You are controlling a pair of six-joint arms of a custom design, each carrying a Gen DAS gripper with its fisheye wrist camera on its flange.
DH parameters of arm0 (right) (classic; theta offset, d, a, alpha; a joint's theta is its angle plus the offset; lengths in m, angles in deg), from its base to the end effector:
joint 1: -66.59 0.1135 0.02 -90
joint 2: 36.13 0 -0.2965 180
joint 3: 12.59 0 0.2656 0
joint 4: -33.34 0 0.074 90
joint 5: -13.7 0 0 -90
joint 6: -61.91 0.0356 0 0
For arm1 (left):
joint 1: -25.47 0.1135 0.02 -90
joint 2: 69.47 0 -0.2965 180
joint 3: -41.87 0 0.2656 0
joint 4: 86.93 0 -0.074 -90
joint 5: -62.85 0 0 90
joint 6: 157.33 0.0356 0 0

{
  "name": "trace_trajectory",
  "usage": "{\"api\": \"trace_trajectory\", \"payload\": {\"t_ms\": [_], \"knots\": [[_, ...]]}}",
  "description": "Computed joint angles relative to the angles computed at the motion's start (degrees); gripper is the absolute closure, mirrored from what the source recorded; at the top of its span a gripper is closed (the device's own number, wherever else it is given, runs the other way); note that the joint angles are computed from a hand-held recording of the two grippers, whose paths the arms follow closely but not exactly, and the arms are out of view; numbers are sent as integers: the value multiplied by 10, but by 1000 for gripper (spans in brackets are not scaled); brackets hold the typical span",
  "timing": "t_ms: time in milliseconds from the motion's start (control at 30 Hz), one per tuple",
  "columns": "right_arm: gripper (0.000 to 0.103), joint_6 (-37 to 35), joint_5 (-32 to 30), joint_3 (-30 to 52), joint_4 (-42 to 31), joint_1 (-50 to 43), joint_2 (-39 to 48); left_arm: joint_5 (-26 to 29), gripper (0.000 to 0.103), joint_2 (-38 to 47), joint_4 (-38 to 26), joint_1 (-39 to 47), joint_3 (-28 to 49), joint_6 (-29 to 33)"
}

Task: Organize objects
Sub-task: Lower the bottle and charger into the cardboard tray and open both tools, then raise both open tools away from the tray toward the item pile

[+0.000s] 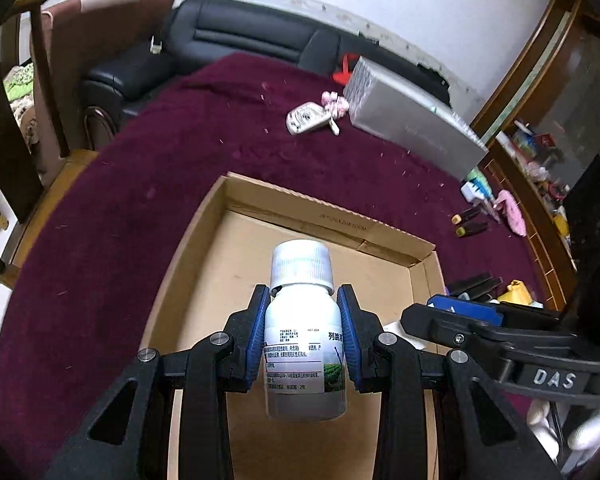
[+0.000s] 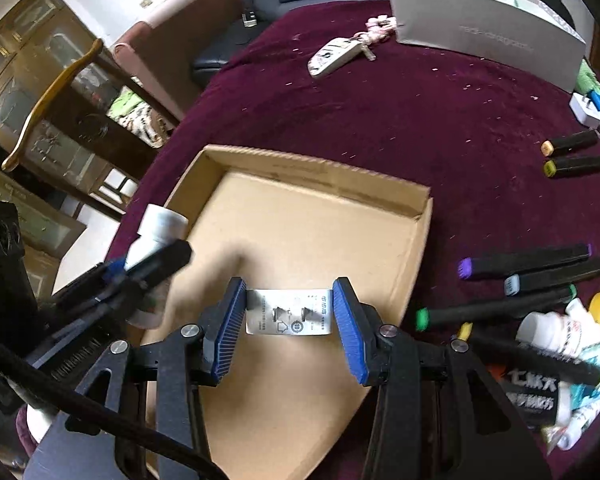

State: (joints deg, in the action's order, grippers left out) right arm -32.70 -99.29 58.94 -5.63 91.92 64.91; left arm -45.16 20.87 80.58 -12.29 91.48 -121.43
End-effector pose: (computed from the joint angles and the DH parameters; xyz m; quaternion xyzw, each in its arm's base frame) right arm 0.3078 0.1611 0.1744 -0.2846 0.9204 0.2255 0.1448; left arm 0.2341 -0.1674 0.1503 -0.1821 0.9207 -0.1206 0.3234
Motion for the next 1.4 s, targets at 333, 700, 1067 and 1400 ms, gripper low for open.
{"api": "trace_trajectory", "payload": {"t_ms": [333, 700, 1067, 1400], "knots": [[59, 20, 32, 35, 27, 14, 45, 36, 74, 68, 35, 45, 25, -16], [55, 41, -30, 25, 42, -35, 32, 37, 54, -35, 102, 37, -63, -64], [50, -99, -115, -37, -70, -198, -196, -188, 54, -179, -72, -236, -18, -172], [50, -255, -216, 309, -357, -429, -213, -383, 54, -137, -211, -398, 259, -64]]}}
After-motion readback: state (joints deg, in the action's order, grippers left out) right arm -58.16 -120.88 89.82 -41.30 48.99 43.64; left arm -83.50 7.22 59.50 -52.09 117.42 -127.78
